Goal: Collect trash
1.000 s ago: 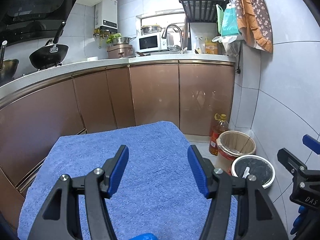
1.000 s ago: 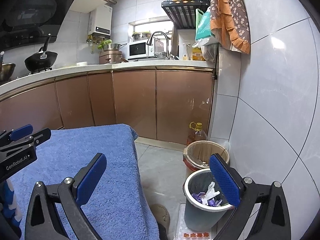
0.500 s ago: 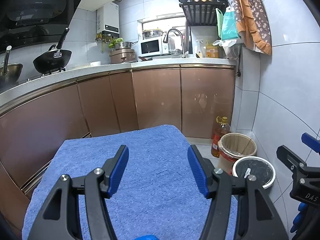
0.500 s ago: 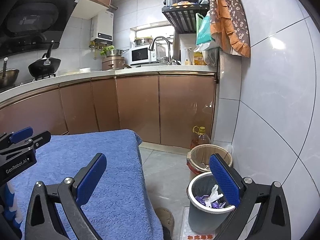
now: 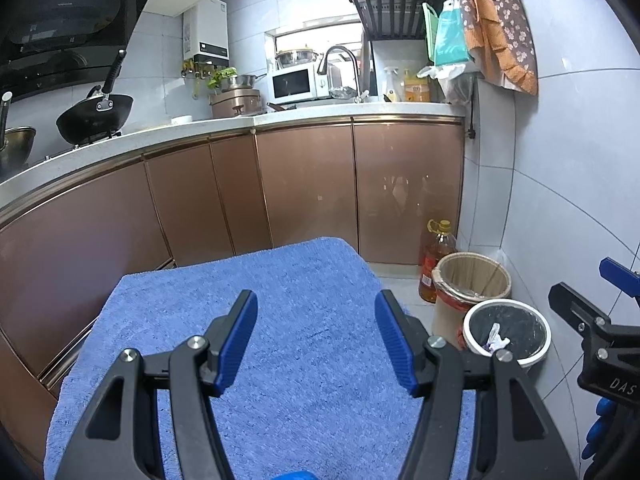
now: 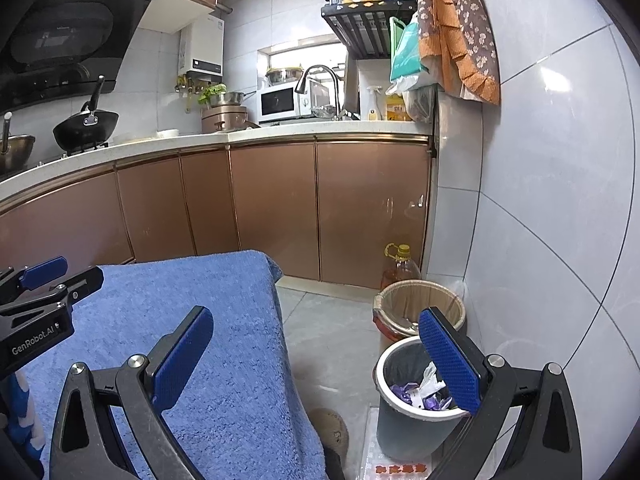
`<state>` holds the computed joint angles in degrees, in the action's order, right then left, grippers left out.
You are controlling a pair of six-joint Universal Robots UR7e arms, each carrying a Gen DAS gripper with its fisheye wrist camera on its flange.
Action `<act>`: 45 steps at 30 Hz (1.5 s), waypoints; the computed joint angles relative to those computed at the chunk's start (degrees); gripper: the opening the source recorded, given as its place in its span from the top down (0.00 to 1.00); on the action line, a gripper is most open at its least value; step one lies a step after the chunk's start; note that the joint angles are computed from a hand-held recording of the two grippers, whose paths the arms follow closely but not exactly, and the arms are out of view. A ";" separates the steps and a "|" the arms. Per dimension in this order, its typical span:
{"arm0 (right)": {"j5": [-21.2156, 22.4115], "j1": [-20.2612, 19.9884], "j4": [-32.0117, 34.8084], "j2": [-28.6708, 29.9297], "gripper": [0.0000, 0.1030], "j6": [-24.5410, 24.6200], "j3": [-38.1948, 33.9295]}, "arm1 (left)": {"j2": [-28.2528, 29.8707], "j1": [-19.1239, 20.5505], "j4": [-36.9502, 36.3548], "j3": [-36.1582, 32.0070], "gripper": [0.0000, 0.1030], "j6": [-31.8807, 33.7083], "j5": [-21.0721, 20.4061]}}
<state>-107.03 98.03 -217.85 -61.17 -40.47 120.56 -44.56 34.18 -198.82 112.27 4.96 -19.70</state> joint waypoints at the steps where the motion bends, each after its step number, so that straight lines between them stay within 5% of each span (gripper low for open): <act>1: -0.13 -0.10 0.22 0.12 0.00 0.13 -0.10 | 0.03 0.19 0.48 -0.03 0.43 -0.25 -0.17; 31: 0.24 -1.17 1.38 0.65 0.00 0.12 -0.75 | 1.87 0.73 -2.70 -0.70 0.43 2.33 0.83; 45: 1.03 -1.00 1.07 0.41 0.00 0.09 -0.37 | 3.48 -0.31 -16.55 -2.53 0.41 14.23 5.84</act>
<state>-106.00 97.04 -216.78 -60.76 -40.38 120.19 -41.09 33.87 -215.37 109.73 19.19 -13.87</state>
